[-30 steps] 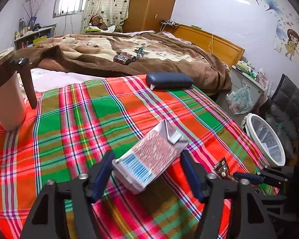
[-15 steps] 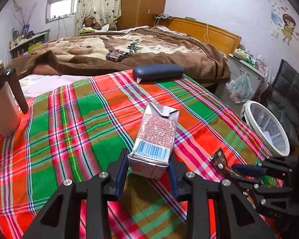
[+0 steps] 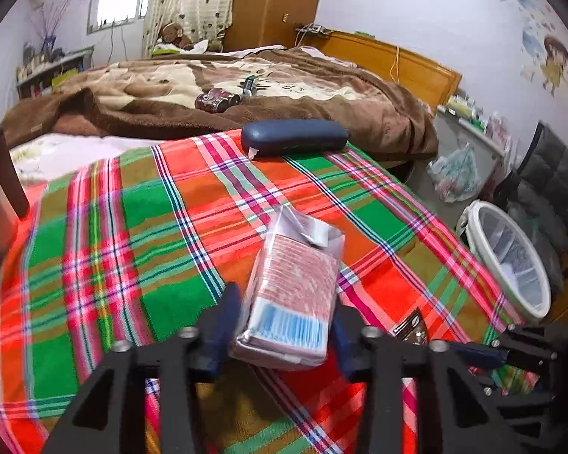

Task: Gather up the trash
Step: 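Grasp the pink milk carton with the left tool while the right tool grasps the brown wrapper, then carry the carton and wrapper over the wastebasket and open both tools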

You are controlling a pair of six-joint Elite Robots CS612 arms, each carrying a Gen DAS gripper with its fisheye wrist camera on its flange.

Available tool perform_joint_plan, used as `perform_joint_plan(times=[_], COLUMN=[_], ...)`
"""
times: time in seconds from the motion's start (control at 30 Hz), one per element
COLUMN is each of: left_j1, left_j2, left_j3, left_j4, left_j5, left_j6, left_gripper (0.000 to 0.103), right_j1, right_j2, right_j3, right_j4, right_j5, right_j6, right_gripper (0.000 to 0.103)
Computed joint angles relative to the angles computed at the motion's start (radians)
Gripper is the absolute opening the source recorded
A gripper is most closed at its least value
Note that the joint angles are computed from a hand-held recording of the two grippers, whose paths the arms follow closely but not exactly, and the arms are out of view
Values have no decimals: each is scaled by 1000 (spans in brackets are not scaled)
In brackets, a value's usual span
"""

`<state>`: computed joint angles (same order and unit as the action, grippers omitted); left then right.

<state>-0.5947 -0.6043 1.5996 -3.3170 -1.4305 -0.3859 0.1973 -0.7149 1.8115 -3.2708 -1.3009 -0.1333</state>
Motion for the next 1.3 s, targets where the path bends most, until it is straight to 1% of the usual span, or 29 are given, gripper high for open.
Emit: perform_joint_plan(times=[0.07, 0.13, 0.27, 0.33, 0.53, 0.6, 0.73, 0.83, 1.0, 1.13, 1.3], left_j1=[-5, -11, -22, -29, -60, -70, -92, -109, -135, -157, -181], left_j2=[-4, -9, -20, -30, -56, -63, -76, -88, -99, -99, -90], left_j3=[3, 7, 24, 38, 76, 88, 100, 103, 103, 86, 60], left_j4=[7, 18, 5, -13, -45, -63, -77, -60, -60, -40, -29], left_j5=[5, 22, 45, 54, 100, 100, 115, 135, 154, 158, 159], left_j6=[8, -6, -30, -39, -61, -68, -69, -76, -86, -101, -95], left_gripper=[36, 36, 35, 35, 35, 35, 35, 35, 35, 35, 35], right_j1=[-3, -7, -16, -24, -41, -49, -64, -76, -99, -123, -152], right_j2=[0, 0, -3, -6, -20, -26, -39, -48, -60, -71, -82], right_j3=[0, 0, 5, 11, 37, 48, 69, 82, 102, 117, 140], right_j4=[1, 2, 4, -5, -54, -69, -104, -118, -137, -157, -192], right_j5=[10, 22, 48, 69, 89, 96, 102, 100, 96, 88, 77], right_j6=[3, 7, 9, 13, 24, 27, 37, 46, 47, 58, 64], right_gripper=[22, 22, 21, 21, 21, 21, 21, 21, 21, 21, 21])
